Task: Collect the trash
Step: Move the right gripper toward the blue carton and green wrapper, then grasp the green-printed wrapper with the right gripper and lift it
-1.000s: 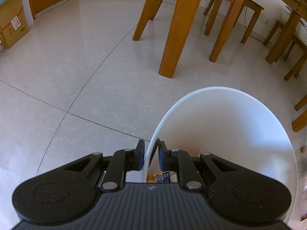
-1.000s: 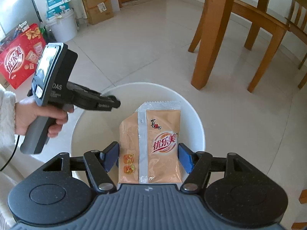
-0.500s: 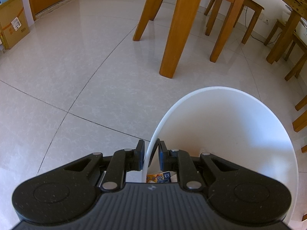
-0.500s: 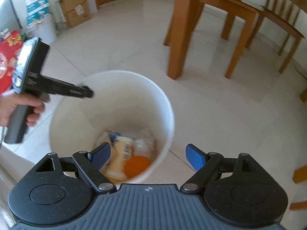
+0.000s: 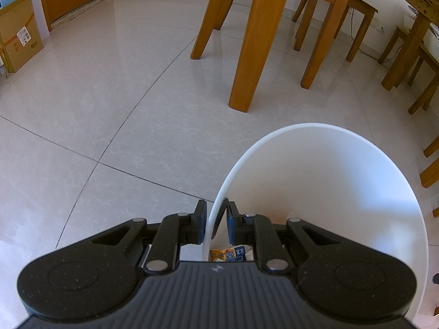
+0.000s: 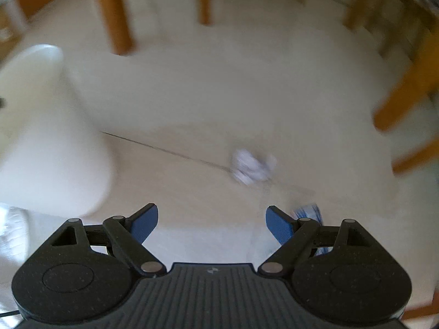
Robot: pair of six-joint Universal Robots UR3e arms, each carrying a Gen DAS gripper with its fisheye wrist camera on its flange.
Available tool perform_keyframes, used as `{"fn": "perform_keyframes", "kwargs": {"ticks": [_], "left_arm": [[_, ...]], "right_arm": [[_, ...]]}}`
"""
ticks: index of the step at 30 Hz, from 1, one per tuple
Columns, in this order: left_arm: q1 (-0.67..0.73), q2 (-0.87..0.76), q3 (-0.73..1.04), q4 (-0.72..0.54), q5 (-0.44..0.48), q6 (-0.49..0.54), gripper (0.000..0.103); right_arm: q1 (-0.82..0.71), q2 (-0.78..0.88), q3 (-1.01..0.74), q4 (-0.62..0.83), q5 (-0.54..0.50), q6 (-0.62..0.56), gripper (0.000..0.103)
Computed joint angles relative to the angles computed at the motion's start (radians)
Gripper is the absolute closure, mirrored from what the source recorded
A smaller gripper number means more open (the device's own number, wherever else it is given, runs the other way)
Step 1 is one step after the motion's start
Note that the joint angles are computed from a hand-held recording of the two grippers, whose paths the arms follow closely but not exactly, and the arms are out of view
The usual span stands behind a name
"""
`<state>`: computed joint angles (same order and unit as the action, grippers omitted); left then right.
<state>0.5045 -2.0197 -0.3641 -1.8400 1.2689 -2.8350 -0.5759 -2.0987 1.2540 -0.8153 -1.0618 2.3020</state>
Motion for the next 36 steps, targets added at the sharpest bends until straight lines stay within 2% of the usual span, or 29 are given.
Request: {"fn": "perform_keyframes", "kwargs": {"ticks": [5,8,10,13,16,22,26,30,32,35,36], "left_arm": [[0.000,-0.015,0.030,-0.018,0.000,-0.005,0.090],[-0.002,-0.014,0.028,-0.016,0.002,-0.005,0.090],[-0.005,-0.011,0.023,-0.010,0.006,-0.005,0.090],[-0.003,0.018,-0.035,0.021,0.004,0.000,0.090],[0.000,0.031,-0.057,0.030,0.003,0.002,0.090],[-0.003,0.025,-0.046,0.026,0.006,-0.002,0.090],[-0.001,0.036,-0.070,0.039,0.005,-0.001,0.090],[-0.004,0.040,-0.078,0.045,0.008,-0.004,0.090],[-0.006,0.037,-0.073,0.043,0.010,-0.005,0.090],[-0.005,0.038,-0.074,0.042,0.009,-0.008,0.090],[-0.005,0.035,-0.069,0.040,0.009,-0.007,0.090]], "right_arm": [[-0.086,-0.201,0.425,-0.221,-0.121,-0.077,0.014],[-0.064,-0.279,0.645,-0.380,-0.200,-0.055,0.014],[-0.108,-0.325,0.744,-0.414,-0.211,-0.114,0.014],[-0.138,-0.338,0.849,-0.471,-0.217,-0.165,0.014],[-0.086,-0.292,0.926,-0.589,-0.246,-0.119,0.014],[-0.018,-0.241,1.021,-0.737,-0.280,-0.067,0.014],[0.002,-0.215,1.053,-0.790,-0.281,-0.056,0.016],[0.005,-0.186,1.056,-0.792,-0.286,-0.089,0.026],[-0.005,-0.182,1.050,-0.774,-0.284,-0.102,0.044],[-0.024,-0.171,1.029,-0.730,-0.282,-0.116,0.059],[-0.034,-0.176,1.023,-0.714,-0.277,-0.130,0.059]]}}
